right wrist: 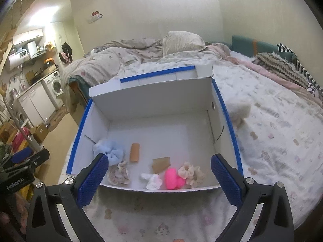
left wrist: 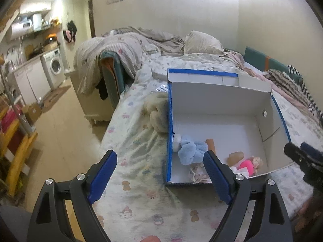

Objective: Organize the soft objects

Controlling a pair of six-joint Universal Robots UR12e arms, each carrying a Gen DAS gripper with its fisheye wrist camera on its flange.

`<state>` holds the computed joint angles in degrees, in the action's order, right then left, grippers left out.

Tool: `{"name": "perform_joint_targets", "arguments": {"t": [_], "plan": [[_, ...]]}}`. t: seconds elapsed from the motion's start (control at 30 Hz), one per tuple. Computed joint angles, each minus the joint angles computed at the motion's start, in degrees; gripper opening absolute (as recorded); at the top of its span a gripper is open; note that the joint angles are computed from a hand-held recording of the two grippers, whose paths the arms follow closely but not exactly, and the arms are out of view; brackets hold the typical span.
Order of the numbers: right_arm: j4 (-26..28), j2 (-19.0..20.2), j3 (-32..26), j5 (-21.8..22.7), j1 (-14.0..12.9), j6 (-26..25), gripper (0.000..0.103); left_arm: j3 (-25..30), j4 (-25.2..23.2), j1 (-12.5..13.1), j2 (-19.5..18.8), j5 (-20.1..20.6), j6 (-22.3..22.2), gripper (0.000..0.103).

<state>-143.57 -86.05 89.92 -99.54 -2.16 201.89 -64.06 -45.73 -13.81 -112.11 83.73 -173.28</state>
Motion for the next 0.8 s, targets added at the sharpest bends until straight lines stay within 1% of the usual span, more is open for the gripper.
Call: {"name": "perform_joint_targets", "arguments": {"t": [0.1, 0.2, 0.27, 0.3, 0.33, 0.43, 0.63, 0.8], "plan": [[-0.4, -0.1, 0.2, 0.5, -0.1, 0.7, 0.103, 0.1, 0.3, 0.0, -0.2, 0.5, -1.0, 0.087], [-1.3, -0.1, 0.5, 0.1, 0.0, 0.7, 0.103, 0.0, 0.4, 0.3, -0.1, -1.0, -2.2, 0.088], [-1.6, 0.0, 0.5, -0.3, 0.2, 0.4, 0.103, -0.1, 1.0, 0.2, 0.0, -0.6, -2.0, 0.094], [-1.6, 0.1, 0.4, -0.5, 0.3, 0.3, 0.103, -0.2, 1.3, 0.2, 0.0, -0.7, -2.1, 0.099], [-1.5, 0.1, 0.4, -0.6, 0.3, 0.1, 0.103, -0.3, 1.5, 0.2, 0.0, -0.8, -2.2, 0.101], [-1.7, 0.2, 0.4, -0.7, 0.4, -0.2, 0.103, -0.5, 2.0, 0.3, 0.2, -1.3, -2.5, 0.102], [-1.7, 0.2, 0.4, -0.9, 0.4, -0.3, 0.103, 0.0, 0.4, 0.4, 0.2, -1.9, -2.2, 0.102], [-1.7, 0.2, 0.4, -0.9, 0.4, -0.4, 0.103, 0.1, 0.2, 0.3, 0.2, -1.6, -2.2, 0.102]]}}
